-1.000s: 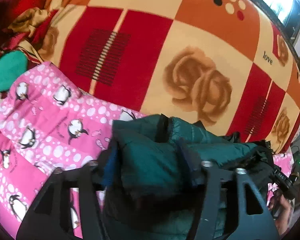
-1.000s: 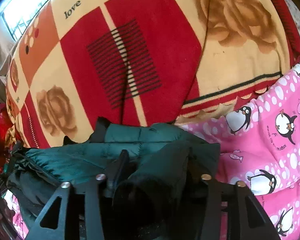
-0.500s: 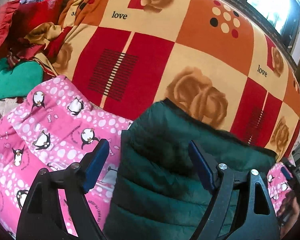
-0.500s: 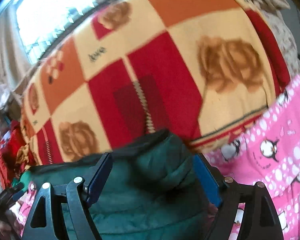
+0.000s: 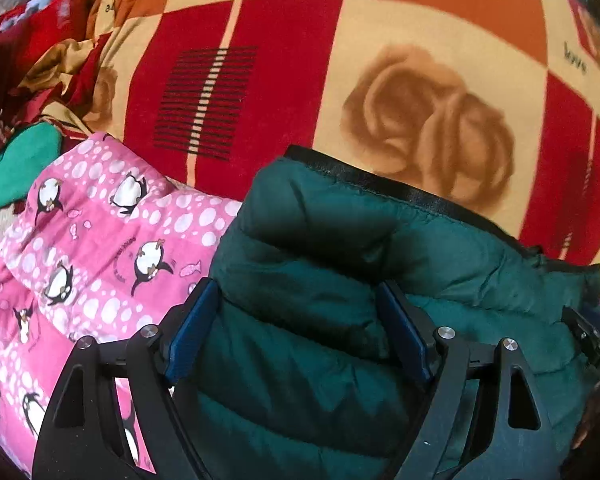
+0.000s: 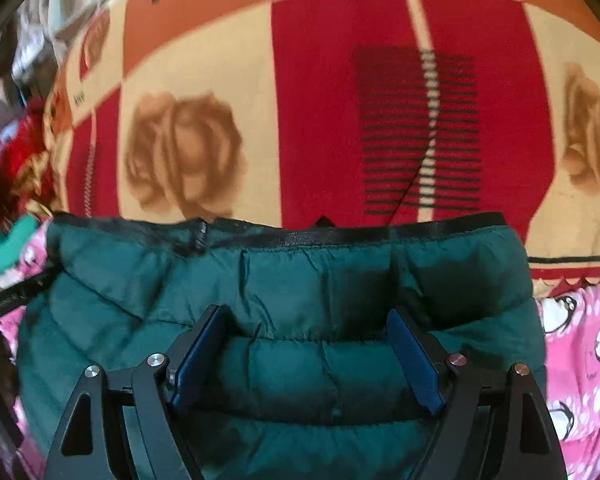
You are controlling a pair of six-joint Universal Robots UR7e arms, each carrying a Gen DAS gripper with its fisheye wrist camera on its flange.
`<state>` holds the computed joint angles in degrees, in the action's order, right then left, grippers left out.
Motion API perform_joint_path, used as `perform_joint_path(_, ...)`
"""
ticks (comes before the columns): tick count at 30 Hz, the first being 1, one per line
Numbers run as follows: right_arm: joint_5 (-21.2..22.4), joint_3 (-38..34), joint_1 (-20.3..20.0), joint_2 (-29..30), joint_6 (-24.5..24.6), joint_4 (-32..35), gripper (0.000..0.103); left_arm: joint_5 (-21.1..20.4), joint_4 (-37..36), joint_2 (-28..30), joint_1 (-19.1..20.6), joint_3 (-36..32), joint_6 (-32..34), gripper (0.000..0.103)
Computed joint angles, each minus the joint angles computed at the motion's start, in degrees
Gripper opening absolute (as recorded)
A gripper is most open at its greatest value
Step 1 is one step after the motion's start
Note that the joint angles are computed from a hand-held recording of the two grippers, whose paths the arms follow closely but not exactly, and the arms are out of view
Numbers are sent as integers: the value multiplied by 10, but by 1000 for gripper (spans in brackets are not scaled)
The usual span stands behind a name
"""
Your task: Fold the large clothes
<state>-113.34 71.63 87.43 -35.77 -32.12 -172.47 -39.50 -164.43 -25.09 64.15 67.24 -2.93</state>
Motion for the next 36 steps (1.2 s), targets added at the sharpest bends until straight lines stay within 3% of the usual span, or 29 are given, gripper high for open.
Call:
perform_joint_path(4, -8, -41, -9, 21, 40, 55, 84, 11, -18, 20, 4, -19, 26, 88)
perform_joint_path(7, -6, -41, -12, 26, 36, 45, 85, 16, -32, 29, 6, -24, 39, 90)
perform_joint_path(11, -39, -33, 5, 24, 30, 26, 85, 11, -43, 30, 8, -22, 40, 91)
perform_joint_path(13, -18, -20, 12, 17, 22, 4, 85, 8, -43, 30, 9, -22, 38, 92)
perform_joint_path(16, 9, -25, 21, 18, 20, 29, 85, 8, -41, 30, 10, -23, 34, 93)
perform_joint_path(22, -8, -87, 32, 70, -5, 57, 85, 0, -42, 29, 13, -21, 28, 95)
perform_joint_path(25, -10, -108, 28, 87, 6, 74, 88, 1, -48, 32, 14, -23, 29, 95)
perform_joint_path(32, 10, -70, 14, 70, 11, 50, 90, 7, -64, 38, 15, -26, 46, 96)
perform_joint_path(36, 28, -28, 12, 31, 0, 19, 89, 3, -69, 38, 15, -22, 44, 96)
